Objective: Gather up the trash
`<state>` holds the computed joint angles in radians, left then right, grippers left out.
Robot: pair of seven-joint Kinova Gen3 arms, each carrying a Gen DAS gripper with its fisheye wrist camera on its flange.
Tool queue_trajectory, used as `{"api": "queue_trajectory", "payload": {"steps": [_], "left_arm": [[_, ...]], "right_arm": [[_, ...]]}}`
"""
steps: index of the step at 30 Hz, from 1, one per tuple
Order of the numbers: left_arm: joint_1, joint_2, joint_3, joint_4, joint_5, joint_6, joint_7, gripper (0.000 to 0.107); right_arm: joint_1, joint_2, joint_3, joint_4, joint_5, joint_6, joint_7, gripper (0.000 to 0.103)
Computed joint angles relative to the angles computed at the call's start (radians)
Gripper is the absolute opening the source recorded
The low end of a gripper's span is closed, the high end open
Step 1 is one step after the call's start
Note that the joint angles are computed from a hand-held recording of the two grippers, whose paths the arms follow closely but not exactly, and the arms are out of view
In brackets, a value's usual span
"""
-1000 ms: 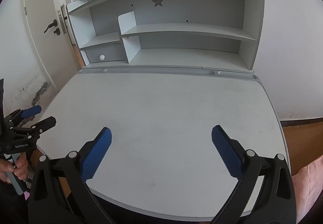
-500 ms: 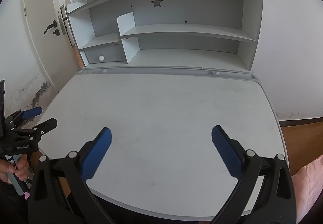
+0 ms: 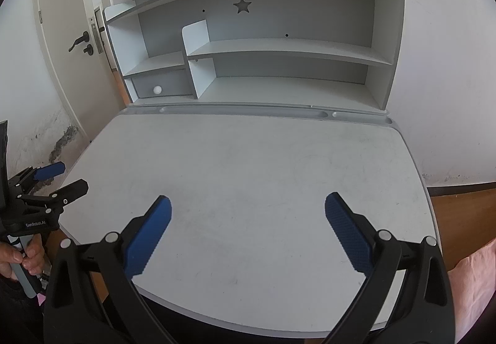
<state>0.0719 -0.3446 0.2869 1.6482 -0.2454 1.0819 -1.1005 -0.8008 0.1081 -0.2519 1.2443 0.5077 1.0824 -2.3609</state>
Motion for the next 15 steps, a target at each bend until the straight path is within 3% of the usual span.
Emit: {"api": "queue_trajectory", "payload": {"steps": [15], "left_arm": [[0.007,0.009,-0.007,-0.007,0.007,0.000,-0.020,0.096]], "right_arm": [[0.001,-0.002,0.000,0.003,0.003,0.000,-0.001,0.096]]}}
